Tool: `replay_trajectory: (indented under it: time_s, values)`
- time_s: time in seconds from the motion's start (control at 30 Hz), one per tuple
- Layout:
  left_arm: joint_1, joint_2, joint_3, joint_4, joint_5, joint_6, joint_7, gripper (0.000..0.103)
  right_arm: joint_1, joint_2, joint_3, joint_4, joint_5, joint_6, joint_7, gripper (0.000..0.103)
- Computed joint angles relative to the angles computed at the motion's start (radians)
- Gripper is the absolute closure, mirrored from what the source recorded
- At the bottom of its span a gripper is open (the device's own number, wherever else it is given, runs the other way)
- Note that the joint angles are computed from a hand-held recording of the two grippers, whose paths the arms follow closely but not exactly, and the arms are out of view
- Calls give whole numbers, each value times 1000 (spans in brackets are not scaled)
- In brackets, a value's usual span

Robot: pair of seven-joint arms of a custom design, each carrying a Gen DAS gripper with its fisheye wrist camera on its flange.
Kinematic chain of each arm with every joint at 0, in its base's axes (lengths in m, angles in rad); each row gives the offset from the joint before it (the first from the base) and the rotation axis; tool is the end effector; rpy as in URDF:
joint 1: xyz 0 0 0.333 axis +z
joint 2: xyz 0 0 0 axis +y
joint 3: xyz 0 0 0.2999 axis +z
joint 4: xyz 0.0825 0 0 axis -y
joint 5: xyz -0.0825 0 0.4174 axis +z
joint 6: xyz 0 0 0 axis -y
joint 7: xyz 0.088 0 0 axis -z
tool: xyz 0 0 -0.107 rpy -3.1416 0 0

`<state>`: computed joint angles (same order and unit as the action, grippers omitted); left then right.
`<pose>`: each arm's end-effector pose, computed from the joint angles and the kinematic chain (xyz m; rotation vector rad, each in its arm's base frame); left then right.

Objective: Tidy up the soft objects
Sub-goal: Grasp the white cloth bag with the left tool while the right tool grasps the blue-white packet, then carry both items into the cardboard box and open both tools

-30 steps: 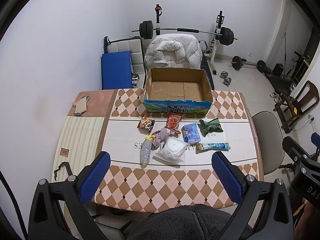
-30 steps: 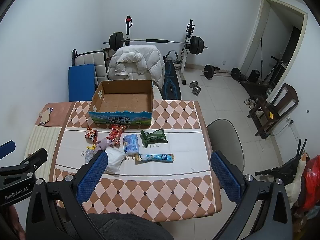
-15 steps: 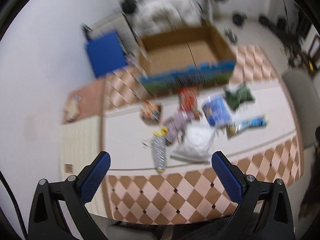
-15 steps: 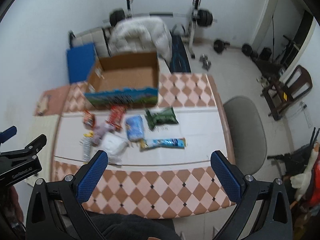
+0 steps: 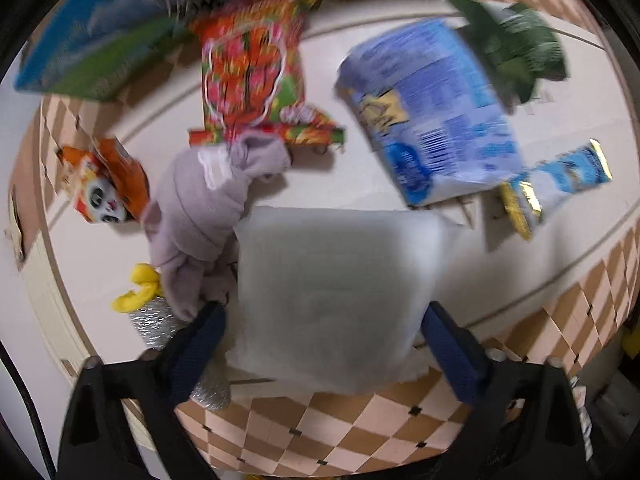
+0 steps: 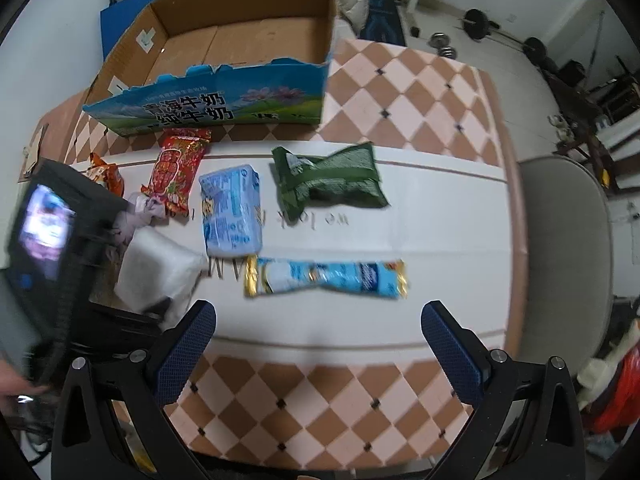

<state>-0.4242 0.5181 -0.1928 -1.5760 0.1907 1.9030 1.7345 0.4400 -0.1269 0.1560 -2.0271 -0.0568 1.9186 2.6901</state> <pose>0.5784 -0.3764 0.2993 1.1022 -2.8948 -0.2998 0.4610 0.3104 0.4779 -1.5833 2.6858 -0.1120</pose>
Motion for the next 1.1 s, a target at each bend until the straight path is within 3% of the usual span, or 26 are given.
replay_trajectory:
  time_s: [0.03, 0.1, 0.2, 0.33, 0.43, 0.53, 0.6, 0.7, 0.8, 0.97, 1.1]
  values:
    - [16, 1, -4, 2, -42, -11, -10, 22, -4, 13, -8, 0, 15, 19, -18, 0]
    - [39, -34, 7, -38, -89, -1, -87, 26, -17, 51, -25, 6, 56, 70, -60, 0]
    - [77, -83, 19, -112, -142, 15, -189, 24, -35, 142, -35, 60, 98, 102, -118, 0]
    - [117, -88, 10, -151, -195, 44, -220, 19, -56, 301, -34, 172, 157, 120, -183, 0]
    - [114, -87, 7, -168, -176, 80, -224, 24, -64, 404, -26, 256, 183, 99, -201, 0]
    - [115, -125, 4, -188, -178, 90, -251, 31, -65, 490, -20, 334, 192, 42, -202, 12]
    - [123, -167, 5, -216, -179, 89, -266, 34, -67, 528, -14, 364, 206, 10, -207, 30]
    - [133, -223, 5, -245, -168, 79, -281, 37, -76, 498, -2, 309, 256, 60, -222, 52]
    - [147, -294, 0, -289, -173, 83, -281, 37, -66, 442, 1, 260, 250, 65, -222, 68]
    - [179, -409, -13, -300, -256, 67, -249, 37, -56, 272, 6, 105, 300, 143, -230, 71]
    - [192, -410, -19, -167, -312, 35, -213, 37, -37, 97, 1, 21, 329, 184, -222, 71]
